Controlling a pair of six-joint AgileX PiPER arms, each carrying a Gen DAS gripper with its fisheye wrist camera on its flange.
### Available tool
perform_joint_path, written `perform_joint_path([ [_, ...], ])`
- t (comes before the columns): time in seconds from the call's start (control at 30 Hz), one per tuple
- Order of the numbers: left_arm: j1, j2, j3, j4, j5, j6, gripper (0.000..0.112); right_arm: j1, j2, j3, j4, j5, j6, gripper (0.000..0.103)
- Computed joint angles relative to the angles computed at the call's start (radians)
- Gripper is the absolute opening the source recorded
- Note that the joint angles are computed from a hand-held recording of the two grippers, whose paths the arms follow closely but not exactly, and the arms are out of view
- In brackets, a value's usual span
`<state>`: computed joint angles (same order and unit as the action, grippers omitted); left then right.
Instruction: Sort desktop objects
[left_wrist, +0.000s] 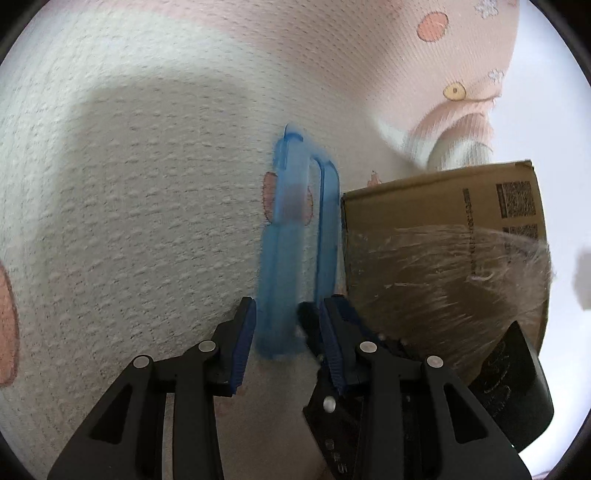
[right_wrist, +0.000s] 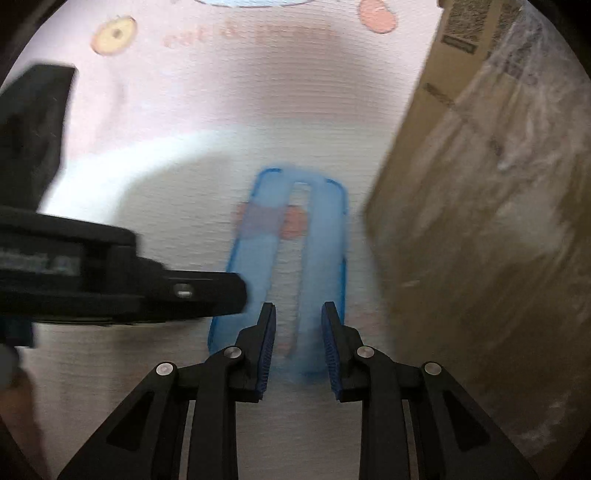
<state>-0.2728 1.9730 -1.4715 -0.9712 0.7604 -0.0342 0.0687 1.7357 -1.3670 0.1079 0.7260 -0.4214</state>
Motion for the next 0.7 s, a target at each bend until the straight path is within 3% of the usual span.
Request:
perform_joint_path([
  [0.13,0.021,-0.046,0.062,0.002,0.0,-0.023,0.038,-0.025,-0.006,0.0,0.122,0.038,-0.115,0.023],
  [0.23,0.042,-0.108,0.137,0.002,-0.021,-0.056,0.032,-0.112,0.012,-0.021,0.36,0.165,-0.269,0.023],
  [0.33,0.05,-0.141,0.154,0.084,0.004,-0.146,0.026,-0.144,0.071,-0.061,0.483,0.326,-0.31,0.026],
  [0.47,0.032,-0.165,0.146,0.169,-0.002,-0.191,0.026,-0.121,0.026,-0.012,0.464,0.283,-0.337,0.027],
  [0.6,0.004,-0.16,0.094,0.278,0.012,-0.24,0.026,-0.171,0.051,-0.044,0.512,0.388,-0.312,0.027],
  [0.7,0.009,-0.149,0.094,0.254,0.021,-0.226,0.026,-0.183,0.042,-0.026,0.512,0.376,-0.326,0.027],
])
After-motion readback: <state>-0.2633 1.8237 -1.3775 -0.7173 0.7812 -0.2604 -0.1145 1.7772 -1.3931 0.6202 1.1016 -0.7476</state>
